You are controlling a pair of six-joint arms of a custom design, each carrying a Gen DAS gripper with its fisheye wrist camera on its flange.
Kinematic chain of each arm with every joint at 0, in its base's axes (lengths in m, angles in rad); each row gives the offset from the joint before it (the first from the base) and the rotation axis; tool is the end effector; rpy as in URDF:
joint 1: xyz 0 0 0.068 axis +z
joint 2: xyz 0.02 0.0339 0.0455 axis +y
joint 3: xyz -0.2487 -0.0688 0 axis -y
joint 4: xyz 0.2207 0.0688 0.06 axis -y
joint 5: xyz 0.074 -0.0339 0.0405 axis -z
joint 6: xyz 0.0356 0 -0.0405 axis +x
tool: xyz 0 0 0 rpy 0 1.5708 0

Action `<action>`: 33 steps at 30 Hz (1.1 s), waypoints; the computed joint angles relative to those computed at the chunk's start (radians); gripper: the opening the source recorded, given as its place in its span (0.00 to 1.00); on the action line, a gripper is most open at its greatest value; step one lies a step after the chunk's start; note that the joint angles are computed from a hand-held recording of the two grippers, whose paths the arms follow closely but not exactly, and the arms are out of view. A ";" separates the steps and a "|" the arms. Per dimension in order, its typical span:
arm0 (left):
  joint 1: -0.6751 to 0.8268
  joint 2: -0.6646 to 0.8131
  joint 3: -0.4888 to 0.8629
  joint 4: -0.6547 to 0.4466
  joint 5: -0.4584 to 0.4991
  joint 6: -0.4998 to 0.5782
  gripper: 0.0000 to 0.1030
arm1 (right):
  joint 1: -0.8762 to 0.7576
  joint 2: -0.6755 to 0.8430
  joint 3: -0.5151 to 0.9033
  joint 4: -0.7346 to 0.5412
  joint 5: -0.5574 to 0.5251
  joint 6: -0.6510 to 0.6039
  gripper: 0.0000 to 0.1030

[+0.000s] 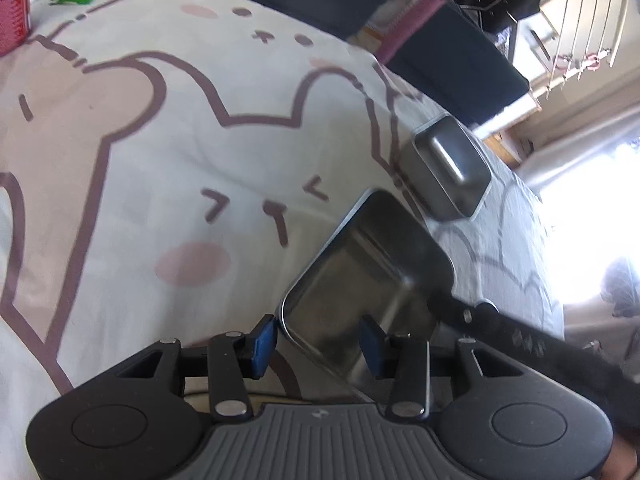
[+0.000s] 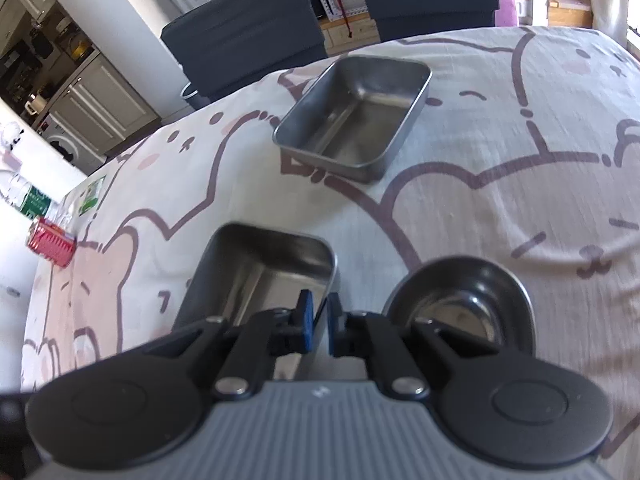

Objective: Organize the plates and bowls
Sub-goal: 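Close the left gripper on one tray rim while the right gripper grips the opposite rim, then lift the large steel tray off the cloth with both grippers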

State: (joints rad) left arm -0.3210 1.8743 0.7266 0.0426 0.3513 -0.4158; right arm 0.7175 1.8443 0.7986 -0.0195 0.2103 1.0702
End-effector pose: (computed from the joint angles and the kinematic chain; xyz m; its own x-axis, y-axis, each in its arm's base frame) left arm 0.2693 -0.1025 0.0782 -0.9545 -0.0823 -0.2866 0.0627 0.8843 -0.4627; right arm 0.2328 0.1932 0.0969 -0.8137 0.4287 -0.3927 0.3062 0.8902 0.3372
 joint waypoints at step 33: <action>0.006 -0.013 0.025 -0.093 -0.030 0.049 0.44 | 0.024 -0.053 -0.037 0.059 0.112 -0.212 0.56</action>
